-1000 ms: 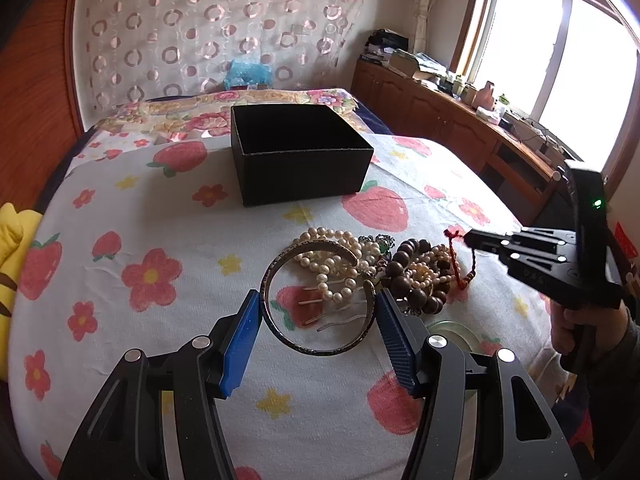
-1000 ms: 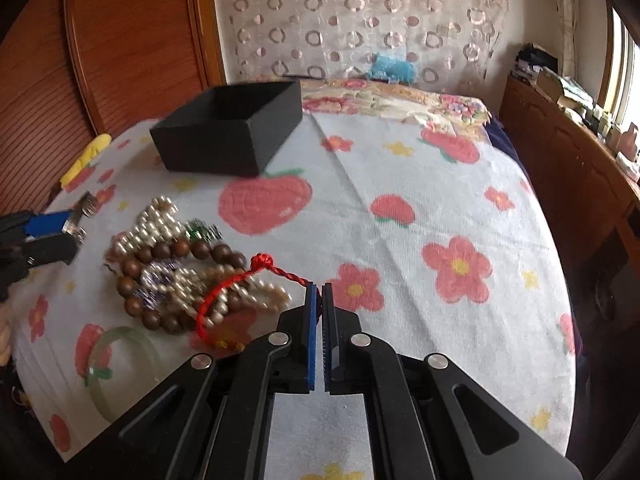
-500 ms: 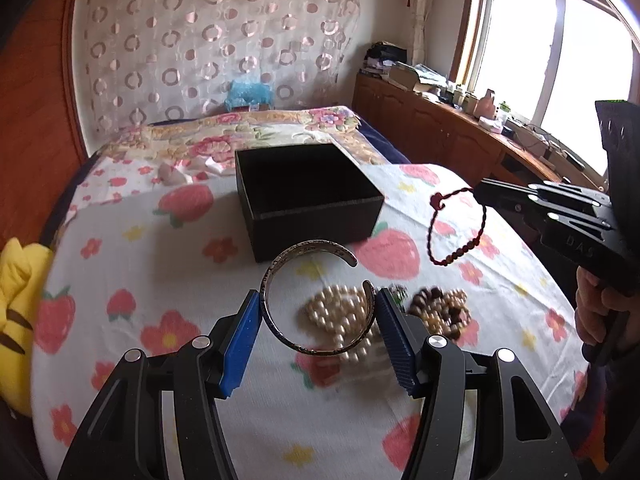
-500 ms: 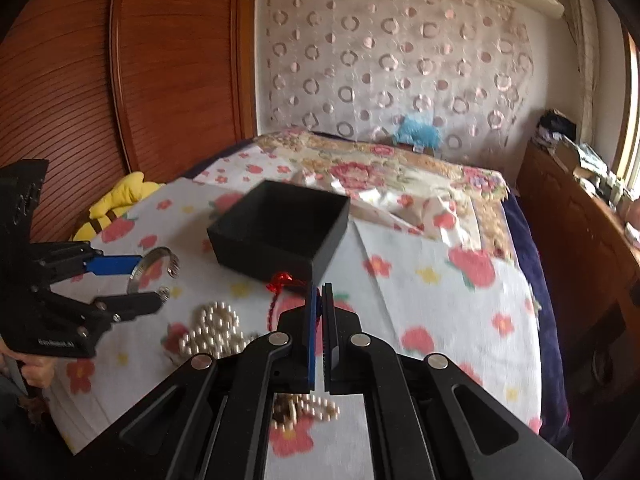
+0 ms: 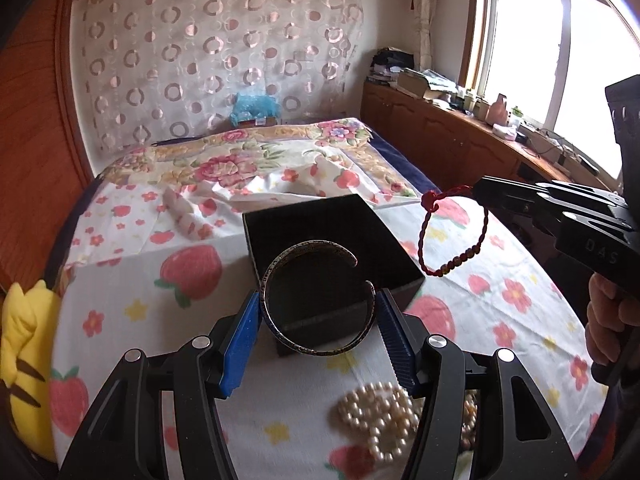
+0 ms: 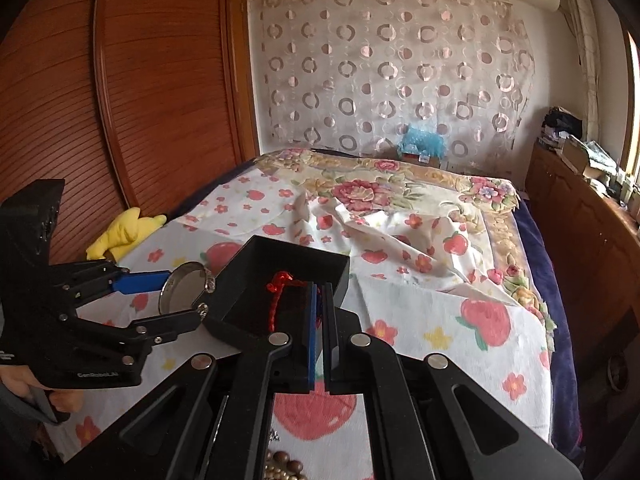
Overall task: Organize jewelry
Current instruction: 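Drop the bangle into the black box with the left tool while the right drops the red bracelet, then move both open tools back over the jewelry pile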
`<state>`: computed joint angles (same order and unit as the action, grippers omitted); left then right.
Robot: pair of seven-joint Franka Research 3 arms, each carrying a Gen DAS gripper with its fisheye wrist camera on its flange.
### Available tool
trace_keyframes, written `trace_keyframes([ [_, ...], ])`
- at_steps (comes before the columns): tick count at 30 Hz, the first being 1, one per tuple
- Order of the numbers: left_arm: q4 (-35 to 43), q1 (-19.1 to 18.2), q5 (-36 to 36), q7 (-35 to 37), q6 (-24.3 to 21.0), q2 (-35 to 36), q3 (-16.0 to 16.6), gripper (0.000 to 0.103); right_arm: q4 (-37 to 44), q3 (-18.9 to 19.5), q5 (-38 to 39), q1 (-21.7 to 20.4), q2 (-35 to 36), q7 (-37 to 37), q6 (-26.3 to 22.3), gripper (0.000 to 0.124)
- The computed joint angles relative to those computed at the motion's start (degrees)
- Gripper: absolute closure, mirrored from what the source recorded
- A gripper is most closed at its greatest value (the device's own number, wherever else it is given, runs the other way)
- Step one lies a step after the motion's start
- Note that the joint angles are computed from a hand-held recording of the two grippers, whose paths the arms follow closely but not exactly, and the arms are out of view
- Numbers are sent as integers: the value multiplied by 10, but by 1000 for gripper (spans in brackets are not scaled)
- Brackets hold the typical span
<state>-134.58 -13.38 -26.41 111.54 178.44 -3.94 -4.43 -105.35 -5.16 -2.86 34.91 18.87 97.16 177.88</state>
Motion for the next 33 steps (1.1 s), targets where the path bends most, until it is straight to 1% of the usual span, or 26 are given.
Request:
trace_keyframes([
  [3,31,19,37,-30,-9,30,-11,47,18,9,6,-10,11,-9,-9,121],
  [5,52,35,77,-65,-16,52,-21,47,16,5,4,-7,9,-8,-9,121],
  [6,59,42,95,-82,-18,61,-24,47,20,11,7,-12,12,-13,-11,121],
  [9,83,63,102,-98,-26,85,-41,47,29,13,9,-15,18,-19,-15,121],
  [10,83,65,122,-121,-20,87,-40,44,30,5,3,-9,18,-16,-17,121],
  [11,80,75,112,-114,-13,84,-51,39,40,-8,-8,1,25,-11,-23,121],
  [12,78,94,70,-76,-6,81,-75,37,48,-20,-20,9,32,-6,-27,121],
  [13,73,114,19,-27,2,74,-102,35,56,-11,-17,1,37,-11,-30,121],
  [14,70,119,7,-15,7,71,-108,34,64,7,-7,-15,43,-23,-35,121],
  [15,61,110,36,-39,13,63,-94,33,70,11,-4,-18,48,-26,-40,121],
  [17,51,104,65,-63,19,55,-84,33,78,15,-2,-21,56,-31,-38,121],
  [18,44,103,63,-63,20,47,-80,33,85,38,13,-40,61,-49,-39,121],
  [19,40,99,52,-54,20,41,-76,33,88,47,23,-44,65,-54,-35,121],
  [21,30,86,26,-32,22,29,-64,33,100,86,55,-73,76,-86,-37,121],
  [22,24,79,27,-33,23,24,-56,33,105,95,67,-76,80,-95,-39,121],
  [23,15,77,43,-46,24,17,-50,33,111,106,81,-82,86,-107,-44,121],
  [24,4,82,75,-72,26,9,-49,33,117,113,92,-84,91,-115,-49,121],
  [25,-5,78,82,-76,29,2,-43,33,125,122,104,-90,97,-125,-58,120],
  [27,-24,50,65,-58,34,-14,-17,33,134,141,129,-100,106,-147,-73,120],
  [28,-37,34,56,-49,35,-24,-1,33,141,142,138,-99,112,-156,-89,120],
  [30,-56,8,50,-43,37,-39,27,32,142,98,117,-60,115,-127,-94,120],
  [31,-71,-14,41,-36,40,-49,48,32,141,91,113,-52,116,-122,-94,118],
  [32,-79,-35,33,-30,41,-54,69,33,139,94,114,-53,116,-124,-95,106],
  [33,-89,-70,15,-17,40,-61,102,33,135,99,119,-58,114,-128,-95,87],
])
